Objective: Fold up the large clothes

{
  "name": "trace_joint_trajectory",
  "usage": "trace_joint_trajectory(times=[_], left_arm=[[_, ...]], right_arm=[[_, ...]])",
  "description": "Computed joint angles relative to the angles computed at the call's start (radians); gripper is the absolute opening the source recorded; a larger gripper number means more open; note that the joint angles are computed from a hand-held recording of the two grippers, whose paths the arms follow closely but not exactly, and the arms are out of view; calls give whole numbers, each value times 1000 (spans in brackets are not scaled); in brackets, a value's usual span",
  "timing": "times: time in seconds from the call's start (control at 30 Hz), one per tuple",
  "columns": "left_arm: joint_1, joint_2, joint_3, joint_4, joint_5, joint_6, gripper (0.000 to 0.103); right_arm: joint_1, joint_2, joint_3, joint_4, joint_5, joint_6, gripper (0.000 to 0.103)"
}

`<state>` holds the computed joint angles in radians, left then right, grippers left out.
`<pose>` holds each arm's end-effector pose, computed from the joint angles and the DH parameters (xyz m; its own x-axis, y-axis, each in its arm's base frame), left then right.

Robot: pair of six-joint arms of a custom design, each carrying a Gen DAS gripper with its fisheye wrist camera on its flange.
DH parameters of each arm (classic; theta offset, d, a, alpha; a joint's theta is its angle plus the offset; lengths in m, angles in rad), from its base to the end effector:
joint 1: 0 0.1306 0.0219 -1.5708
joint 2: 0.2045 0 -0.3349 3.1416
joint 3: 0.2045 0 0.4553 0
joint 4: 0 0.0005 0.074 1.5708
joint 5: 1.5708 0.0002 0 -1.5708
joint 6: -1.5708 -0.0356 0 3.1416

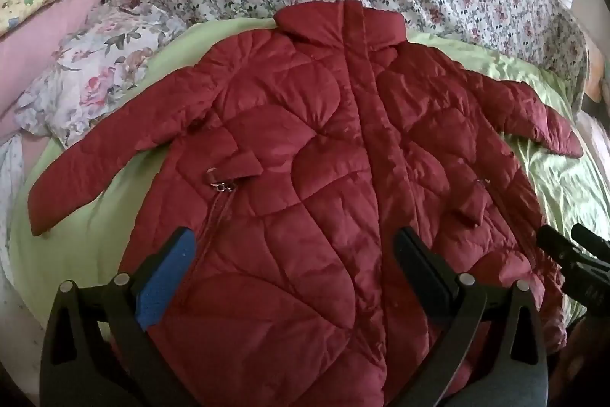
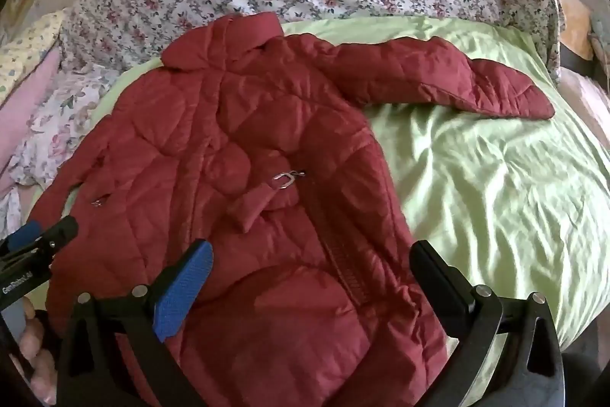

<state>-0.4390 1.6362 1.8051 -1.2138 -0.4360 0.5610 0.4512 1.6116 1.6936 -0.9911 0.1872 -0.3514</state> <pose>0.5612 -0.2475 0.4379 -0.7658 -0.1732 -0.6194 -0.2528 0.9666 0.0422 0.5645 0.2656 0.4067 -0.7787 -0.0015 -0.6274 -0.0612 0.9954 0.0736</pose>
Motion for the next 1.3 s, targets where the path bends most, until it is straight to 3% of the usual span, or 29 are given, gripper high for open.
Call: trace_joint_trajectory(times=[1.3], left_arm=[[10, 53, 57, -12, -19, -4, 103]], right_arm=[[-36, -7, -9, 17, -29, -16, 103]])
